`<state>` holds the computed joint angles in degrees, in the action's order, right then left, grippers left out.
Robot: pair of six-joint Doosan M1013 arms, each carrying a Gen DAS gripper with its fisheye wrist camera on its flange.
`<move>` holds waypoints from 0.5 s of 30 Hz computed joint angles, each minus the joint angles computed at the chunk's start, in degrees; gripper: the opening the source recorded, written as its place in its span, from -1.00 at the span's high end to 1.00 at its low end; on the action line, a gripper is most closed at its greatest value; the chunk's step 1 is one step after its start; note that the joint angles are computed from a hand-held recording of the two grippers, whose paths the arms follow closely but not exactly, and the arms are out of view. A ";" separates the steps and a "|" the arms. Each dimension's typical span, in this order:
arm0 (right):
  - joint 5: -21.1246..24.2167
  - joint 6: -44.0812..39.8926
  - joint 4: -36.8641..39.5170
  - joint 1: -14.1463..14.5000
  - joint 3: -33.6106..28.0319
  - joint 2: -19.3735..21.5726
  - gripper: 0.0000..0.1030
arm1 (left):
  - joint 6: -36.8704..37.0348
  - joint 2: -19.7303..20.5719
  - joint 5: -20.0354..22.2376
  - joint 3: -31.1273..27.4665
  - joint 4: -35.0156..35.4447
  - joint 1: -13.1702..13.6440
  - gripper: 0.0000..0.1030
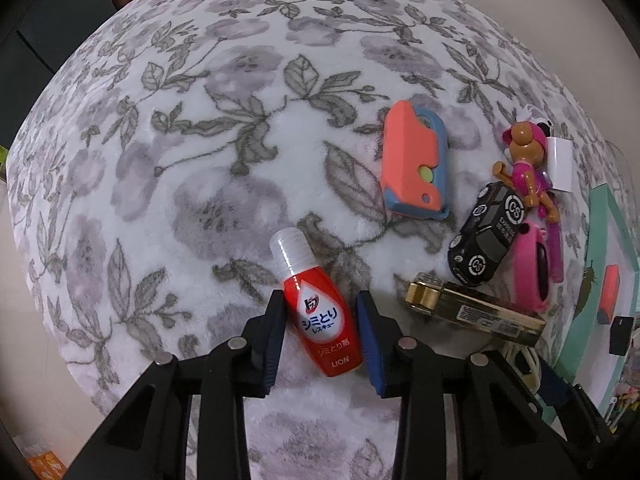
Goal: Organize rigid objects
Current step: 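Grasp the cream hair clip with the right gripper while the left grasps the red bottle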
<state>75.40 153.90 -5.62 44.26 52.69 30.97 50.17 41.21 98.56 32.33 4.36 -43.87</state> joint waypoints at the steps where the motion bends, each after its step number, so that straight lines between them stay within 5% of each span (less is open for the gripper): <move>1: 0.40 0.02 0.21 -0.03 -0.20 0.03 -0.16 | -0.14 -0.16 -0.35 0.17 -0.52 0.09 0.30; 15: 2.22 -0.63 -2.05 0.44 -2.03 -0.55 -0.15 | -0.61 -0.80 -1.98 -1.76 -1.20 0.13 0.45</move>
